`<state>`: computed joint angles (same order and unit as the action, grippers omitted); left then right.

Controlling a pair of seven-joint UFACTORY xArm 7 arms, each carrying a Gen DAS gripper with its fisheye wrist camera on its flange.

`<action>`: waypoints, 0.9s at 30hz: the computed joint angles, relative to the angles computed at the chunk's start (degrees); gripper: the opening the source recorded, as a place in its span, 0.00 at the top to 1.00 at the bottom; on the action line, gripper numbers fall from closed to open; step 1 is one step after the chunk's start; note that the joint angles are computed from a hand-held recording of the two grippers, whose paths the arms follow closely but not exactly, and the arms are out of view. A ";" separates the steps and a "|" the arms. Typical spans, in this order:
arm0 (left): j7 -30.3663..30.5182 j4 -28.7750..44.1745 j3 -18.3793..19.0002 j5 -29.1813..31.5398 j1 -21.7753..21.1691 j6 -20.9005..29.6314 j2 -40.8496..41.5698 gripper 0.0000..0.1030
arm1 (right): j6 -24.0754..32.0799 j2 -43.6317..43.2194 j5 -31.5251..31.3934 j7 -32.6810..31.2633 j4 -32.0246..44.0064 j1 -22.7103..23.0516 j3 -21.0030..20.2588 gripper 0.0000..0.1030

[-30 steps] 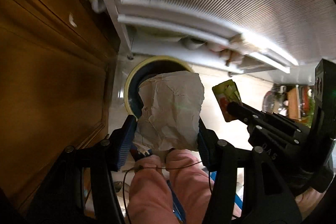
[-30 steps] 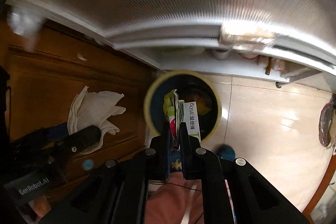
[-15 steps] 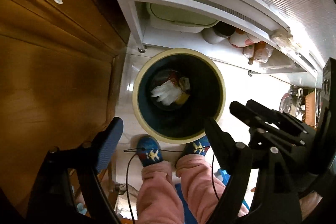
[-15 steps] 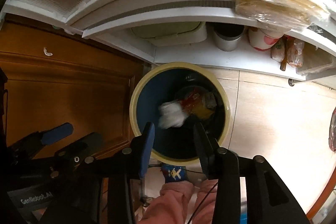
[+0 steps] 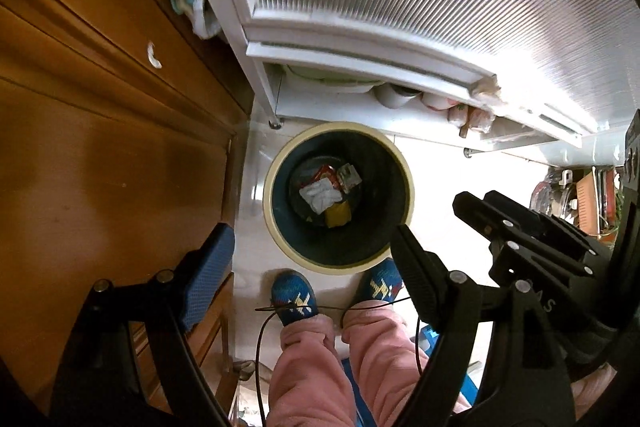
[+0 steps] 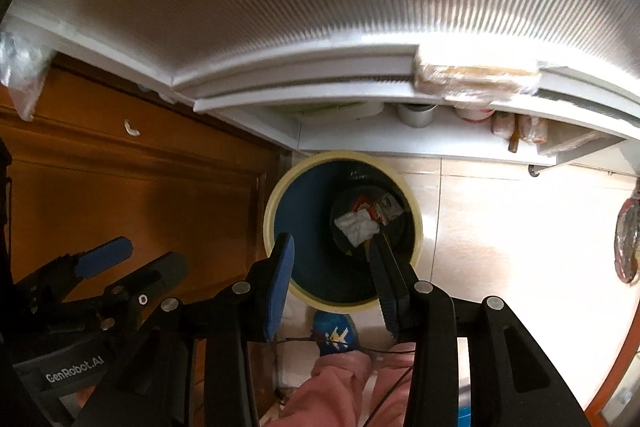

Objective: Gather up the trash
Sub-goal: 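Raise both tools back toward the table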

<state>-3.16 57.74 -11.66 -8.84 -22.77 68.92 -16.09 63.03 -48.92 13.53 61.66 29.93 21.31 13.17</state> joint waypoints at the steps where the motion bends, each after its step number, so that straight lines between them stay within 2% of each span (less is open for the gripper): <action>1: 0.04 0.70 0.13 0.00 0.04 0.73 -0.38 0.24 | 1.06 -0.37 -0.34 0.47 0.86 -0.33 -0.07 0.62; 8: 0.89 9.96 0.61 0.00 0.54 7.63 -1.96 0.24 | 9.15 -0.78 -2.39 2.89 9.91 -2.56 0.27 0.62; 15: 4.64 24.42 1.18 -1.16 1.07 17.99 -1.74 0.24 | 20.49 1.85 -4.72 4.19 25.86 -5.71 1.44 0.62; 18: 7.48 32.71 1.44 -1.40 1.44 22.63 -0.23 0.24 | 25.07 4.30 -6.12 4.43 34.23 -7.24 2.57 0.62; 22: 10.58 45.47 1.66 -1.72 2.23 27.74 3.75 0.24 | 32.87 10.20 -9.40 4.95 49.50 -9.79 5.10 0.62; 27: 12.50 69.23 1.59 -1.93 2.88 34.78 13.79 0.24 | 42.31 19.58 -15.68 5.86 70.14 -13.59 9.87 0.62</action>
